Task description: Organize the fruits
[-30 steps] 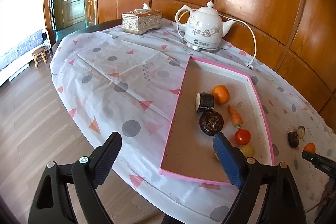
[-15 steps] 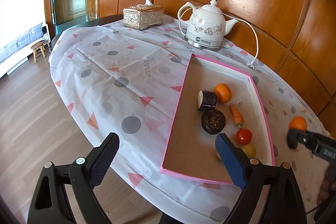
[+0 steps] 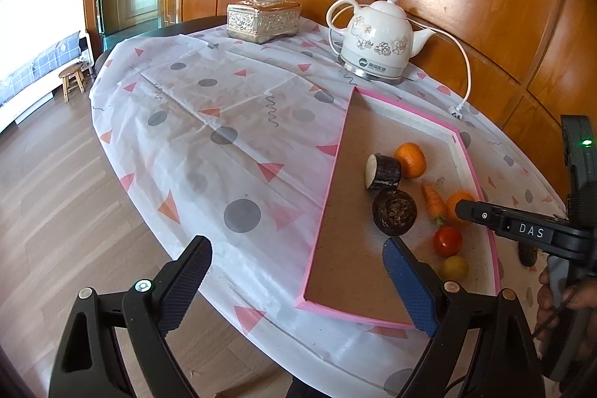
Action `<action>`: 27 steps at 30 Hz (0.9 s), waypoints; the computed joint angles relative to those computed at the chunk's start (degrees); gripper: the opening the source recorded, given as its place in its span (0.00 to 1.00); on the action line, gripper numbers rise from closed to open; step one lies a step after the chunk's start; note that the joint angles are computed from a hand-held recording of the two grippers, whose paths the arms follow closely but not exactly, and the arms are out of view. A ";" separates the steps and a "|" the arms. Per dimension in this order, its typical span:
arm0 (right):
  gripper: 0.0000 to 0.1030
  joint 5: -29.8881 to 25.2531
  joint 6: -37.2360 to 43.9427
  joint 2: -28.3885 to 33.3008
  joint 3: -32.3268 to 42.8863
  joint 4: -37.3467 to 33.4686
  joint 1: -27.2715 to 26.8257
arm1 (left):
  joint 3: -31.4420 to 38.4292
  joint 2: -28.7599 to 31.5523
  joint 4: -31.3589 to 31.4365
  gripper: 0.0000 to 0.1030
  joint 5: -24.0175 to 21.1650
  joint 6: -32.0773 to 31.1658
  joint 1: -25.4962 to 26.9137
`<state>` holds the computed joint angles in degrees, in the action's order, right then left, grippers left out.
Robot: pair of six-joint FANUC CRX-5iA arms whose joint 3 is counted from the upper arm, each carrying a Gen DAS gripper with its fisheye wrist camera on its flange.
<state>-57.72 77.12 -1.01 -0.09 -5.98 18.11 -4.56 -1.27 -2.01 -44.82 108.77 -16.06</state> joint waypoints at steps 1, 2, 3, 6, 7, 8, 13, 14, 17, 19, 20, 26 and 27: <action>0.42 0.26 -0.44 0.10 -0.11 0.27 0.08 | -0.02 0.05 0.08 0.90 -0.06 -0.01 0.04; 0.45 0.71 -0.91 -0.16 -0.54 0.65 0.24 | -0.01 0.10 0.16 0.90 -0.17 -0.05 0.07; 0.47 1.13 -0.50 -0.51 -0.75 0.06 0.10 | 0.01 0.14 0.17 0.90 -0.29 -0.03 0.05; 0.49 2.16 -1.23 -1.69 -1.88 1.11 0.56 | 0.16 0.14 -0.05 0.90 -0.45 0.13 -0.13; 0.49 2.32 -1.39 -2.03 -2.15 1.32 0.72 | 0.21 0.15 -0.05 0.90 -0.45 0.08 -0.17; 0.49 2.46 -1.67 -2.65 -2.70 1.56 0.88 | 0.18 0.05 -0.06 0.90 -0.36 0.04 -0.23; 0.49 4.18 -4.60 -5.62 -5.86 3.99 2.22 | 0.04 -0.46 -0.15 0.90 0.12 -0.16 -0.61; 0.49 4.51 -5.24 -6.29 -6.59 4.52 2.53 | -0.02 -0.63 -0.19 0.90 0.29 -0.21 -0.73; 0.49 5.16 -6.85 -8.10 -8.48 5.97 3.35 | -0.09 -0.94 -0.21 0.90 0.64 -0.49 -0.99; 0.49 5.33 -7.80 -8.87 -9.36 6.81 3.76 | -0.07 -1.07 -0.17 0.90 0.76 -0.70 -1.16; 0.49 5.47 -8.21 -9.27 -9.78 7.07 3.88 | -0.04 -1.12 -0.18 0.91 0.80 -0.79 -1.25; 0.49 6.13 -10.49 -11.34 -11.82 8.68 4.74 | -0.29 -1.73 -0.30 0.90 1.57 -1.40 -1.80; 0.49 6.31 -11.03 -11.86 -12.33 9.39 5.09 | -0.26 -1.80 -0.41 0.90 1.62 -1.56 -2.02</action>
